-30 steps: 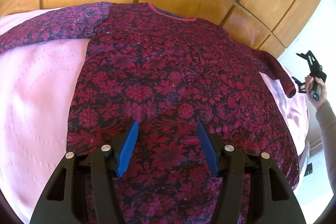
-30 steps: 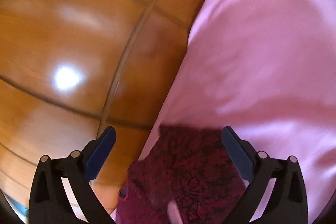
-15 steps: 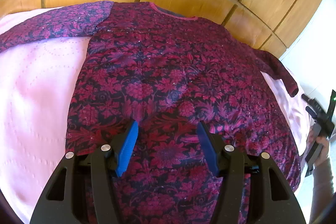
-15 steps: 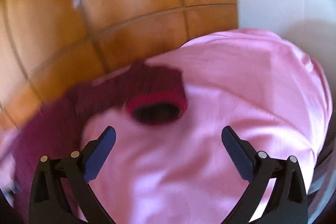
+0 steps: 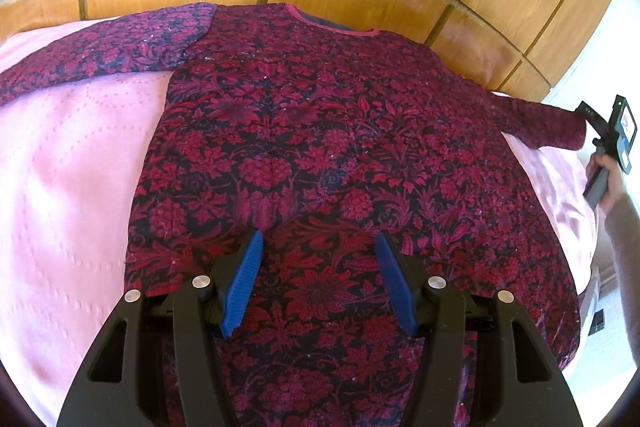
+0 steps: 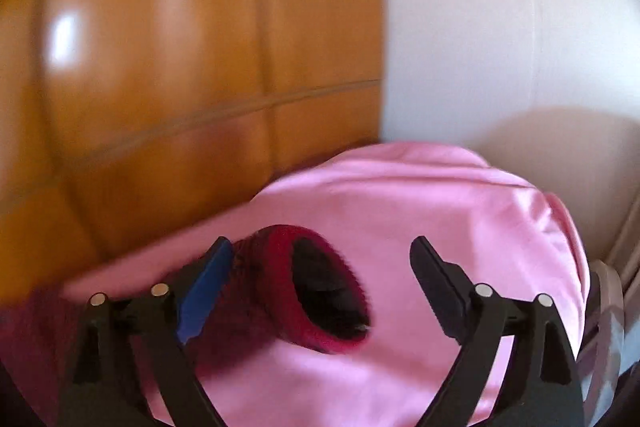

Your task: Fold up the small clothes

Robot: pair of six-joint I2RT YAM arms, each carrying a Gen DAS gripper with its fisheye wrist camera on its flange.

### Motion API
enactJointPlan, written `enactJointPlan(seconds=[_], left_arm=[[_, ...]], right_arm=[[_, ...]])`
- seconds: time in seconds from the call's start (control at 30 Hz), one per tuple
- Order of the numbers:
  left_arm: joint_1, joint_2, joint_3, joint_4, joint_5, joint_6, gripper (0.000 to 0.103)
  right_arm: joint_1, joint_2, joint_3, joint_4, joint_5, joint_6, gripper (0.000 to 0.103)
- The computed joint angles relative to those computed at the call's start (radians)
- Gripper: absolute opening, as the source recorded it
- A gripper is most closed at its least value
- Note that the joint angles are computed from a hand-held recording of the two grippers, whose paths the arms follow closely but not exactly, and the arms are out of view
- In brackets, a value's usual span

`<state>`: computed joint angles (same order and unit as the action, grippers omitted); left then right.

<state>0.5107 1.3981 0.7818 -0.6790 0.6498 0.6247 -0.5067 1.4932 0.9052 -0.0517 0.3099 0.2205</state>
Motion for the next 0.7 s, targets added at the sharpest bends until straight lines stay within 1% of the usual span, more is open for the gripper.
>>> enactJointPlan(seconds=[0.03,0.1,0.13,0.2,0.23,0.27,0.3,0.33,0.4,0.43,0.47,0.5,0.53,0.57,0.63,0.7], left_arm=[[0.003,0.001,0.003,-0.006,0.003,-0.001,0.057],[0.02,-0.002,0.017,-0.037,0.018,0.007,0.057],[0.031,-0.009,0.022,-0.048,0.025,0.012,0.057],[0.073,-0.027,0.041,-0.081,0.045,0.036,0.057],[0.088,-0.029,0.051,-0.093,0.051,0.045,0.057],[0.109,-0.026,0.066,-0.106,0.056,0.053,0.057],[0.125,-0.02,0.081,-0.117,0.056,0.059,0.057],[0.146,-0.008,0.097,-0.123,0.05,0.062,0.057],[0.177,0.015,0.115,-0.121,0.044,0.054,0.057],[0.194,0.034,0.129,-0.129,0.039,0.05,0.057],[0.208,0.044,0.132,-0.13,0.037,0.047,0.057],[0.224,0.057,0.138,-0.132,0.036,0.043,0.057],[0.238,0.068,0.144,-0.137,0.034,0.048,0.057],[0.249,0.07,0.146,-0.139,0.03,0.054,0.057],[0.276,0.069,0.146,-0.138,0.024,0.077,0.057],[0.309,0.088,0.16,-0.148,0.013,0.107,0.057]], right_arm=[[-0.029,0.014,0.033,-0.029,-0.019,0.038,0.091],[-0.088,0.001,0.03,-0.077,-0.172,0.12,0.091],[-0.099,0.001,0.022,-0.087,-0.226,0.142,0.091],[-0.118,-0.014,-0.048,-0.084,-0.391,0.195,0.089],[-0.115,0.0,-0.077,-0.081,-0.492,0.21,0.084],[-0.105,0.025,-0.094,-0.071,-0.571,0.226,0.077],[-0.097,0.047,-0.104,-0.06,-0.616,0.244,0.073],[-0.08,0.092,-0.111,-0.03,-0.67,0.289,0.068],[-0.051,0.177,-0.101,0.027,-0.745,0.346,0.067],[-0.032,0.218,-0.081,0.035,-0.748,0.378,0.065],[-0.016,0.258,-0.065,0.055,-0.751,0.424,0.058],[-0.009,0.269,-0.064,0.073,-0.758,0.452,0.055],[0.002,0.276,-0.059,0.078,-0.743,0.473,0.04],[0.009,0.269,-0.045,0.053,-0.721,0.472,0.013],[0.017,0.229,-0.073,0.065,-0.691,0.466,0.012],[0.031,0.217,-0.057,-0.018,-0.588,0.382,0.011]])
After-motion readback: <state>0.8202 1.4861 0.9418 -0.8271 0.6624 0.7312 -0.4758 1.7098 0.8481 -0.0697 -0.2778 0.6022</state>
